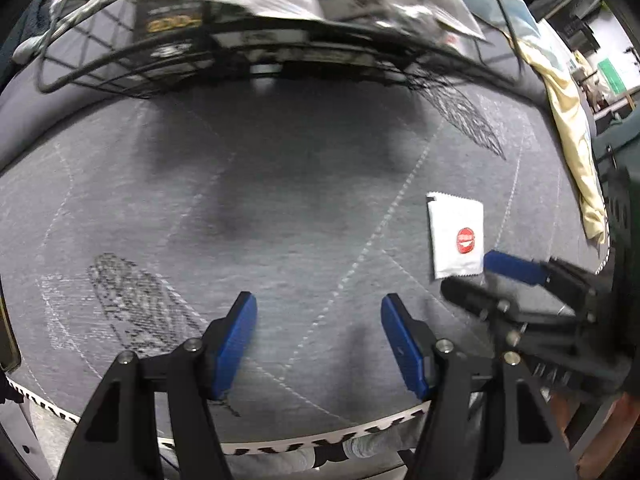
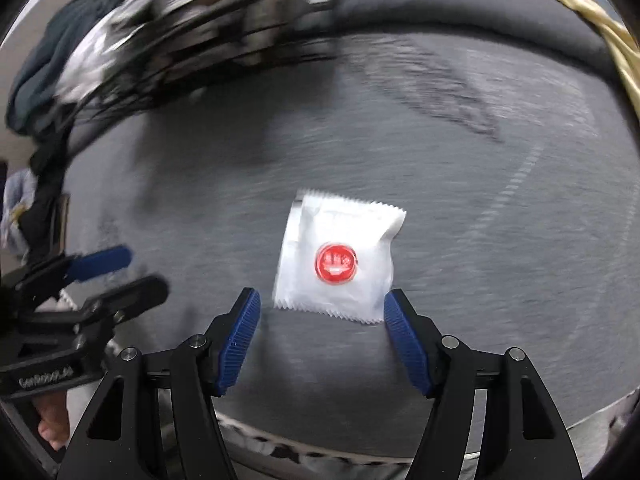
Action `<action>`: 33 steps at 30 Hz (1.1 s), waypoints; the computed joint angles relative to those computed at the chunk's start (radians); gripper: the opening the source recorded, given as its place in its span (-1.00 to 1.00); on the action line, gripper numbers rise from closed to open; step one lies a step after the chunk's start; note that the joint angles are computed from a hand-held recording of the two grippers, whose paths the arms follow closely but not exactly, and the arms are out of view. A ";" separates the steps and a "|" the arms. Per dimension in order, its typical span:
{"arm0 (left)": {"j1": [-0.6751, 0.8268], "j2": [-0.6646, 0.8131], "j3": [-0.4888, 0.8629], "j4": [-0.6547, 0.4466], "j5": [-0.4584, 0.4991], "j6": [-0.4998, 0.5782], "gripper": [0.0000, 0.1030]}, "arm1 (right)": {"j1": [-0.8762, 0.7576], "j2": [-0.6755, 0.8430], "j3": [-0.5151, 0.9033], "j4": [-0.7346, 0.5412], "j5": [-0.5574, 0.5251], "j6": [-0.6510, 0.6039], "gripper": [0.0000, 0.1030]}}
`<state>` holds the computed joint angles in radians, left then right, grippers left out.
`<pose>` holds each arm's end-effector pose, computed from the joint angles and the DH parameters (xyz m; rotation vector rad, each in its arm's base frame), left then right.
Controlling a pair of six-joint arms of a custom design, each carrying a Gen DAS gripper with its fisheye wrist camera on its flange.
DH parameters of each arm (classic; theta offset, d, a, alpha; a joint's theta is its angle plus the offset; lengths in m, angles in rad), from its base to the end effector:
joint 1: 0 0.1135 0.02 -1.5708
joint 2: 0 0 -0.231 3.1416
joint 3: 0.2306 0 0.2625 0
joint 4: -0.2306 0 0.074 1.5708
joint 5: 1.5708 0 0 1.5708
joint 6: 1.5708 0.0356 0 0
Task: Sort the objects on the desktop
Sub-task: 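Reach the right tool to the white red-logo sachet and grasp it, then carry the sachet over the basket and open the right tool to drop it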
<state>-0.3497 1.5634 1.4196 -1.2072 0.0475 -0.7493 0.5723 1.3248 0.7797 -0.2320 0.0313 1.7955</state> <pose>0.2847 -0.1056 0.2603 -0.5818 2.9125 -0.2313 0.2457 0.1569 0.1795 1.5276 2.1481 1.0074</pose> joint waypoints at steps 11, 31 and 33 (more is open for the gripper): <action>0.026 -0.063 -0.056 0.010 0.018 -0.005 0.35 | -0.102 -0.054 -0.045 -0.105 -0.071 0.007 0.29; 0.060 -0.106 -0.059 -0.019 0.022 0.040 0.35 | -0.134 -0.074 0.031 -0.207 -0.099 -0.090 -0.87; 0.054 -0.106 -0.034 -0.035 0.013 0.041 0.35 | -0.122 -0.082 0.078 -0.265 -0.075 -0.100 -0.88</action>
<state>-0.2953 1.4571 1.3857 -1.2419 0.0608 -0.7087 0.4507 1.2430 0.8575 -0.4969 -0.0441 1.6952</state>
